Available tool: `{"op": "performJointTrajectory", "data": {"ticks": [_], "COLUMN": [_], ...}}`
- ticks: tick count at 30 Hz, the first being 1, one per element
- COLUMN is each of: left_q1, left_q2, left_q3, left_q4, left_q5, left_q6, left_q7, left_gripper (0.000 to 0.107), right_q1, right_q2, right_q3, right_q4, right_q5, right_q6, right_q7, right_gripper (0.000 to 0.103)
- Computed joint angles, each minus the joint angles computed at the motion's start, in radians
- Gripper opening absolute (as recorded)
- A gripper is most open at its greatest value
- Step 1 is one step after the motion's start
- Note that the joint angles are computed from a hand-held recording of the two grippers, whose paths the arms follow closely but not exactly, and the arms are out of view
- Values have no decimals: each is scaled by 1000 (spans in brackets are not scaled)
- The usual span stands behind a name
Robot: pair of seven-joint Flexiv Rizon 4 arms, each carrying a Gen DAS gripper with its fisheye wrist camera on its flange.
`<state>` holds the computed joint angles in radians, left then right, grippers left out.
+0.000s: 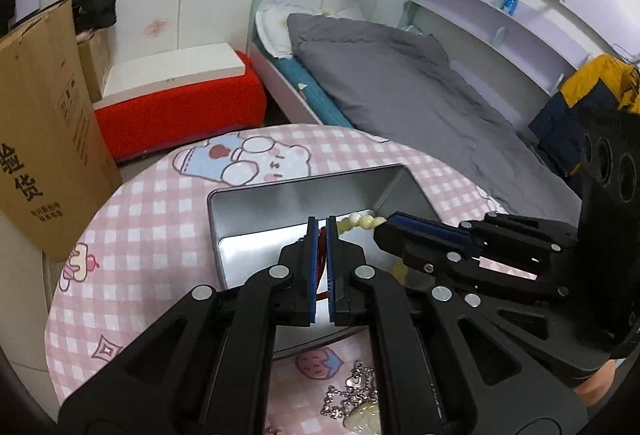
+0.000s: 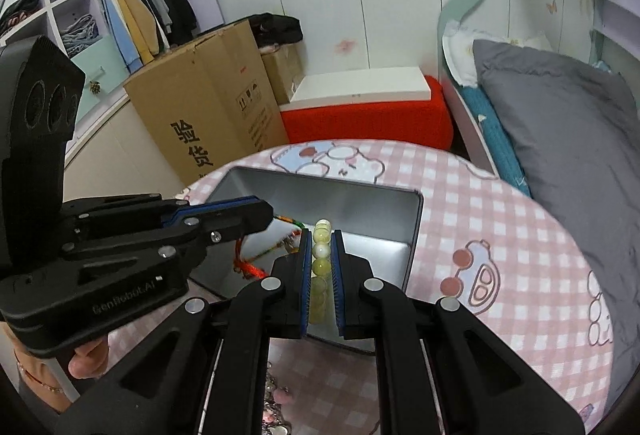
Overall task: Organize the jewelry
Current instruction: 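Open both tools over the tin, dropping both bracelets inside, then grasp the jade pendant with the right tool while the left tool grasps the pink bunny charm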
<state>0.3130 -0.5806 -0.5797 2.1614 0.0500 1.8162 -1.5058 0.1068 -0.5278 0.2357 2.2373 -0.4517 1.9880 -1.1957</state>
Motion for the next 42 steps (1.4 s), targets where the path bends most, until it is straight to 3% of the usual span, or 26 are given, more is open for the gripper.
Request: {"op": "performJointTrajectory", "data": {"ticks": [6, 10, 13, 23, 24, 25, 26, 27, 28, 30, 33, 36, 39, 42], "left_q1": [18, 27, 53, 222, 233, 240, 235, 214, 221, 220, 83, 37, -94, -142], "left_q2": [1, 19, 42, 166, 184, 201, 224, 233, 238, 273, 312, 314, 294, 280], "left_q3": [-17, -30, -54, -190, -194, -190, -171, -133, -129, -83, 68, 140, 270, 329], "left_q4": [10, 29, 58, 208, 224, 241, 267, 294, 319, 341, 404, 438, 473, 484], "left_q5": [-20, -32, -28, 63, 80, 93, 105, 119, 129, 199, 137, 160, 115, 131], "left_q6": [-39, -45, -33, 48, 52, 62, 92, 161, 207, 205, 260, 286, 335, 351], "left_q7": [5, 9, 9, -81, -96, -111, -132, -156, -166, -236, -199, -224, -211, -236], "left_gripper": [5, 5, 5, 5, 12, 38, 58, 72, 72, 72, 72, 72, 72, 72], "right_q1": [-28, -18, -4, 112, 126, 143, 174, 207, 229, 279, 363, 446, 480, 498], "right_q2": [-6, 12, 36, 191, 209, 221, 240, 256, 266, 287, 297, 285, 262, 233], "right_q3": [22, 7, -8, -74, -78, -83, -93, -103, -108, -111, -121, -131, -129, -113], "right_q4": [11, 31, 54, 200, 221, 235, 258, 279, 292, 328, 366, 386, 395, 401], "right_q5": [-23, -5, 17, 183, 206, 230, 275, 325, 362, 448, 587, 718, 771, 773], "right_q6": [4, 19, 39, 130, 137, 143, 154, 162, 166, 181, 203, 210, 205, 207], "right_q7": [18, 18, 16, -57, -70, -85, -113, -144, -166, -210, -287, -349, -362, -346], "right_gripper": [8, 22, 26, 35, 36, 37, 38, 38, 39, 39, 40, 40, 41, 40]}}
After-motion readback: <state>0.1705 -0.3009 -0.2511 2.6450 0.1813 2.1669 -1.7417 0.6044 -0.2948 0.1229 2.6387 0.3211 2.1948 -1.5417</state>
